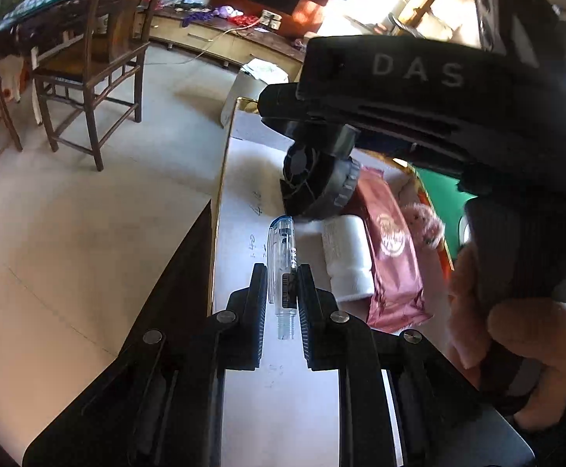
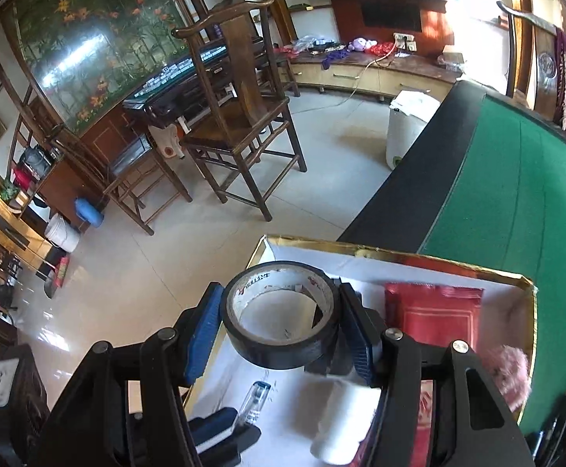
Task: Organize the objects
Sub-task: 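Carry the clear pen and black tape roll over the white tray with both tools, then release the clear pen and black tape roll into the tray with both tools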
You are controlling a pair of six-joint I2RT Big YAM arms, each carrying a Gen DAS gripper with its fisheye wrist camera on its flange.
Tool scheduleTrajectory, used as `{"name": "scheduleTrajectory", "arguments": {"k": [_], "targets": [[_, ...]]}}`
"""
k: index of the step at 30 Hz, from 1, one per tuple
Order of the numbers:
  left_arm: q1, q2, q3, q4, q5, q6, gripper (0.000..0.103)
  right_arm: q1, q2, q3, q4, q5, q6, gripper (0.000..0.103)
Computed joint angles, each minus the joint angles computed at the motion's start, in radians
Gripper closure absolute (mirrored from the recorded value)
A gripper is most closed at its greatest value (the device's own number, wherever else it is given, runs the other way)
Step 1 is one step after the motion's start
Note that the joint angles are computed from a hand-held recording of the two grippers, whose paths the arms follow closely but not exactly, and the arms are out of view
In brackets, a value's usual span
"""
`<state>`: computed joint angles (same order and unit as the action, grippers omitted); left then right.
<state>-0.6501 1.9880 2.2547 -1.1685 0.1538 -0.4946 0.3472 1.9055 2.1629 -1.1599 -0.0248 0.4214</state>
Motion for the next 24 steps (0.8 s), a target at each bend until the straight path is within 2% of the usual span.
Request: {"name": "scheduleTrajectory", "arguments": {"k": [4,6,9,14,16,19,24], "targets": [[0.008,0.003,0.002,0.011,0.027,-0.021,0.089,0.005,0.051,0.078,-0.050,0.007,-0.040,0.044],[0.011,0.005,0.006,0.019,0.039,-0.020,0.089,0.013,0.075,0.120,-0.086,0.044,-0.076,0.044],[0.016,-0.004,-0.018,0.053,0.060,-0.036,0.089,0.016,0.096,0.153,-0.112,0.067,-0.109,0.044],[0.017,-0.001,-0.011,0.060,0.063,-0.041,0.089,0.017,0.125,0.192,-0.143,0.094,-0.148,0.044],[0.019,-0.005,-0.022,0.078,0.078,-0.048,0.089,0.013,0.132,0.200,-0.143,0.075,-0.150,0.044],[0.021,0.000,-0.011,0.070,0.080,-0.050,0.089,0.009,0.140,0.212,-0.152,0.077,-0.139,0.044],[0.016,0.009,0.004,0.057,0.065,-0.040,0.089,-0.009,0.104,0.146,-0.100,0.023,-0.097,0.044]]}}
